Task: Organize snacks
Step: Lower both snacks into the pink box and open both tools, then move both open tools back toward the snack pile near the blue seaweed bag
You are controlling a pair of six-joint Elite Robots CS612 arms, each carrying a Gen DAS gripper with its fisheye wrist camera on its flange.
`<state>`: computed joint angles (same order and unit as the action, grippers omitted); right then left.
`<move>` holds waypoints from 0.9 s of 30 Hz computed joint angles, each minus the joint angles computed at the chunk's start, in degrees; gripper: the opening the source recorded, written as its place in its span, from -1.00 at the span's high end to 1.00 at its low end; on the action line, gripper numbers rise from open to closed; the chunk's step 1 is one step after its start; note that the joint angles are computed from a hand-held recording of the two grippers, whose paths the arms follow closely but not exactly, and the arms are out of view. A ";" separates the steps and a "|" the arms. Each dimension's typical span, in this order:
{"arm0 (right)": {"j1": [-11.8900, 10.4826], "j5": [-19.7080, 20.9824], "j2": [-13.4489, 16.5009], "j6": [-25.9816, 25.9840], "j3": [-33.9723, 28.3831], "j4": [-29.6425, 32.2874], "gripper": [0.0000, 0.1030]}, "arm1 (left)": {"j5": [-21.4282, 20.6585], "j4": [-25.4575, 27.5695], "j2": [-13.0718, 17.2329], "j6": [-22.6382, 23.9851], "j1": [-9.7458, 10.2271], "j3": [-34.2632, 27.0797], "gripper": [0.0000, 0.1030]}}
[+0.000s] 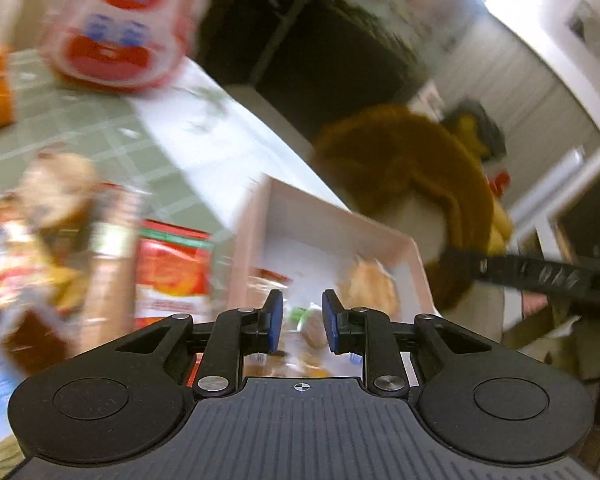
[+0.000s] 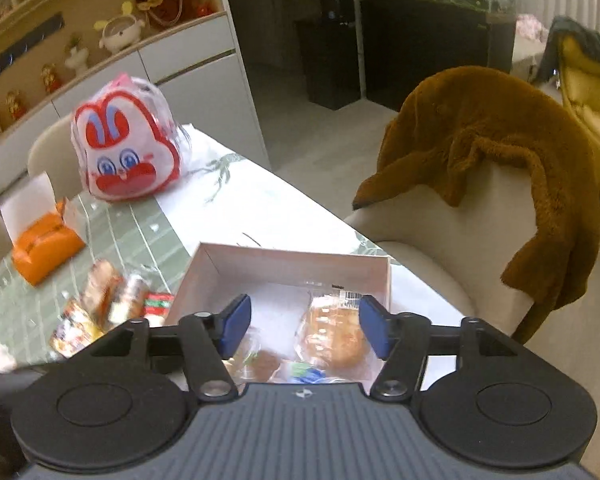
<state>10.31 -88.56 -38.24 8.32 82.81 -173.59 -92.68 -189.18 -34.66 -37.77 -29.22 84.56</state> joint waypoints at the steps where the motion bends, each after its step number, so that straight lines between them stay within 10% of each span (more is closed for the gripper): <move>1: 0.10 -0.20 0.17 -0.08 -0.14 0.08 -0.18 | 2.12 -1.16 -0.94 -1.32 0.04 1.94 0.51; 10: 2.76 5.09 0.61 -4.37 0.66 0.63 -0.18 | 21.36 -3.01 -8.36 -17.67 0.68 20.54 0.51; 17: 7.60 10.51 3.19 -12.30 -4.20 4.75 -0.33 | 18.51 -4.65 -9.31 -20.45 2.18 24.59 0.51; 22: 10.12 12.58 8.24 -8.51 -13.27 11.63 -0.33 | 18.18 -3.35 -9.60 -18.18 1.42 24.58 0.51; 27: 12.20 7.86 13.94 -7.22 -23.22 16.03 -0.33 | 15.74 -2.58 -9.60 -17.27 1.06 24.64 0.51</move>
<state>22.51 -80.70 -24.30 1.10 59.59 -157.56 -76.94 -191.76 -44.26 -55.04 -28.16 109.20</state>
